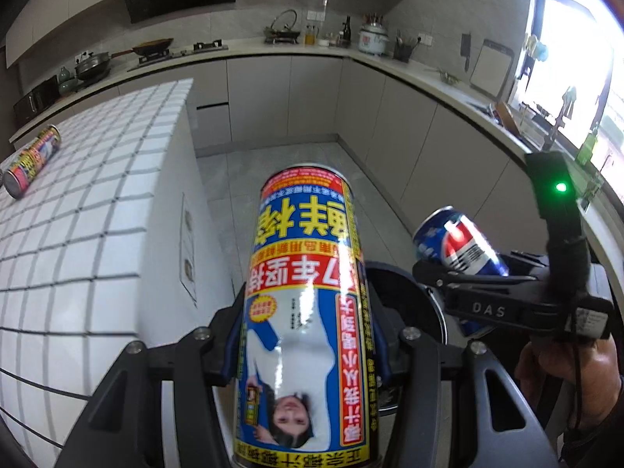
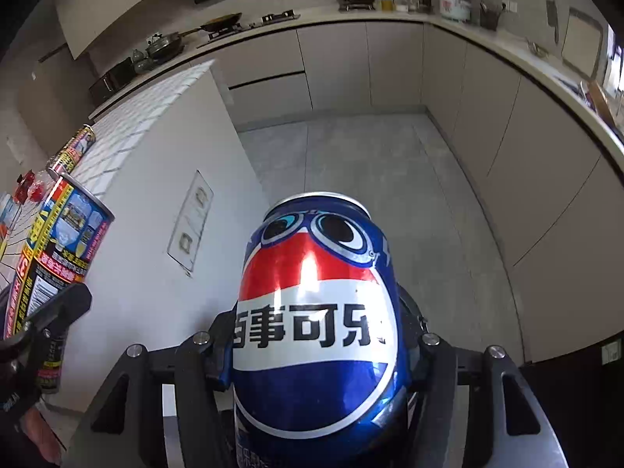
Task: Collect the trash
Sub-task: 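Carry both cans over the black bin and open both tools to drop them, then move both tools back to the island toward the remaining spray can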
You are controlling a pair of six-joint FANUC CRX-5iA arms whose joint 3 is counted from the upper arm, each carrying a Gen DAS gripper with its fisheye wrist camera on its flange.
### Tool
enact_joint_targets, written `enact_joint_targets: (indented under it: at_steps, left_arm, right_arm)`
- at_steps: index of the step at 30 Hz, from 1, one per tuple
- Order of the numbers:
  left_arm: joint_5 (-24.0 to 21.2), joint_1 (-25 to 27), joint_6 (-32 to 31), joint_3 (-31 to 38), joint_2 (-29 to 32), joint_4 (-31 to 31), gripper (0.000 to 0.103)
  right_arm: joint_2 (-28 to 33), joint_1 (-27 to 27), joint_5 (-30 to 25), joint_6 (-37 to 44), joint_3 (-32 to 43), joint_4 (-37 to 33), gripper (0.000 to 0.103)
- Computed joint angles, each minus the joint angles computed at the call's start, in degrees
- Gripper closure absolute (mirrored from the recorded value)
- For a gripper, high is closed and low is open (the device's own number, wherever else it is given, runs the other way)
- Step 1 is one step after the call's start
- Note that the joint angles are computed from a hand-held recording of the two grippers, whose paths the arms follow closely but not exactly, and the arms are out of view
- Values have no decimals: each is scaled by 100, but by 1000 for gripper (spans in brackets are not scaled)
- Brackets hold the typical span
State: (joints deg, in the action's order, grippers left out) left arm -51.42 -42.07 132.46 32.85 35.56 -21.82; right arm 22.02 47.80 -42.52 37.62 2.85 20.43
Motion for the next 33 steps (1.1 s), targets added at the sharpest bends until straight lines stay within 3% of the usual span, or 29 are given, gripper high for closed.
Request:
enact_joint_targets:
  at_steps: [1, 3, 9, 18, 20, 21, 22, 30, 33]
  left_arm:
    - [-53, -18, 32, 56, 88, 2, 50]
    - [-185, -82, 110, 158, 203, -16, 50]
    - [-459, -218, 242, 455, 523, 1, 50]
    - [-518, -304, -9, 1259, 1225, 468, 49]
    - [-609, -295, -125, 1576, 1511, 680, 29]
    - [-633, -276, -73, 1619, 1549, 762, 13]
    - [-527, -269, 48, 1529, 1488, 786, 8]
    - [-1239, -457, 534, 1935, 1211, -149, 0]
    - [-1288, -499, 695, 1781, 928, -406, 0]
  right_arm:
    - [138, -47, -211, 168, 129, -115, 25]
    - [171, -131, -112, 82, -34, -35, 16]
    - [-200, -424, 650, -365, -763, -10, 16]
    - [-578, -497, 870, -724, -1247, 439, 16]
    - [-647, -492, 867, -848, -1325, 575, 16]
    - [-705, -509, 871, -900, -1393, 636, 15]
    - [-748, -521, 825, -955, -1430, 690, 15]
    - [-919, -553, 719, -1286, -1470, 899, 4]
    - [-884, -522, 599, -1273, -1321, 858, 0]
